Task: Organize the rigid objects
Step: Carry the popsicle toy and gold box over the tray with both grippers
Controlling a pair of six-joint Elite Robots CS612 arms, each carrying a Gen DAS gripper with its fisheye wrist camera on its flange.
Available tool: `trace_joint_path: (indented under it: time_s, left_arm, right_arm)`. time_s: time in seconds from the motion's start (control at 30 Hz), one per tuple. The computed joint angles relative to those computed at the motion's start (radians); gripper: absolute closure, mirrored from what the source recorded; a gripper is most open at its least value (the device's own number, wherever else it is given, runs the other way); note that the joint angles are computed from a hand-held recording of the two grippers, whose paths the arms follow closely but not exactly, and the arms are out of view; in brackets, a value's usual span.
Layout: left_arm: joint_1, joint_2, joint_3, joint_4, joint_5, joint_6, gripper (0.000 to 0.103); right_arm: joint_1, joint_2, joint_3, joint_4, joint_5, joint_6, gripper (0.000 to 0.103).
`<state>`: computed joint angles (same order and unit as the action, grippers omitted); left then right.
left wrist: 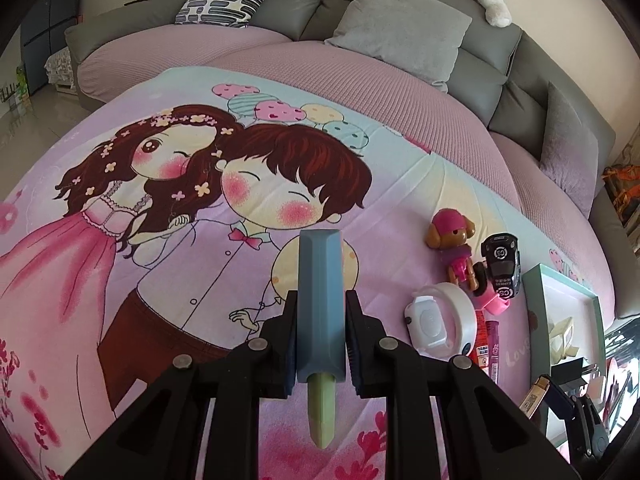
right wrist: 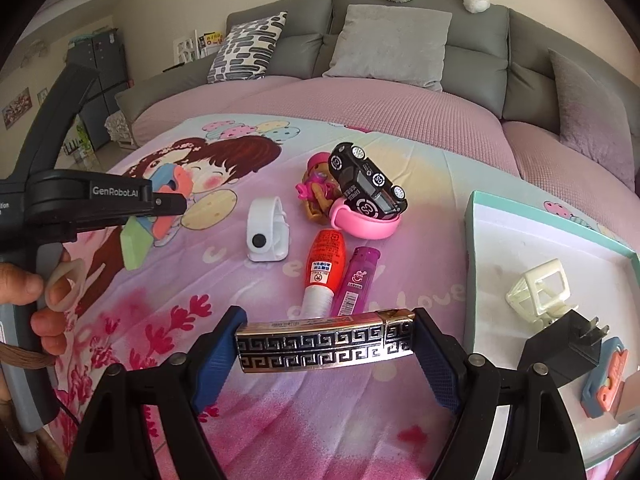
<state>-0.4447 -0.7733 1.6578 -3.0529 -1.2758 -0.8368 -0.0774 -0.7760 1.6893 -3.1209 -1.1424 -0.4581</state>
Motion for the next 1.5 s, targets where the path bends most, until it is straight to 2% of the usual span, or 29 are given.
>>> trace_joint_path:
  time_s: [0.23,0.37,0.6,0.77,0.9,1.03,1.17,1.3,1.5]
  left_arm:
    - [-0.020,-0.020,0.006,-0.045,0.057,0.047,0.081]
    - [-0.035,-0.019,-0.012,-0.052,0.062,0.102,0.081]
    - [-0.067,-0.009,-0.052,-0.064,0.034,0.205,0.081]
    - [-0.086,0.008,-0.090,-0.061,-0.034,0.271,0.081]
    - [-0.108,0.017,-0.117,-0.040,-0.057,0.325,0.081]
    - [-0.120,0.030,-0.142,-0.030,-0.128,0.364,0.081]
    - [-0.140,0.038,-0.164,0.003,-0.139,0.409,0.081]
    - [-0.152,0.046,-0.180,0.035,-0.152,0.426,0.081]
    - [-0.163,0.073,-0.220,0.091,-0.167,0.423,0.081]
  right_arm:
    - [-0.017,-0.011,0.004,-0.087,0.014,0.125,0.019]
    - [-0.026,-0.015,0.007,-0.131,-0.028,0.181,0.019]
    - [-0.056,-0.025,0.018,-0.200,-0.057,0.247,0.019]
    - [-0.081,-0.030,0.027,-0.255,-0.106,0.296,0.019]
    - [-0.105,-0.030,0.026,-0.263,-0.124,0.341,0.019]
    - [-0.118,-0.030,0.027,-0.260,-0.170,0.346,0.019]
    - [-0.137,-0.028,0.029,-0.275,-0.185,0.389,0.019]
    - [-0.146,-0.026,0.029,-0.270,-0.224,0.400,0.019]
    - [-0.154,-0.020,0.025,-0.267,-0.239,0.422,0.019]
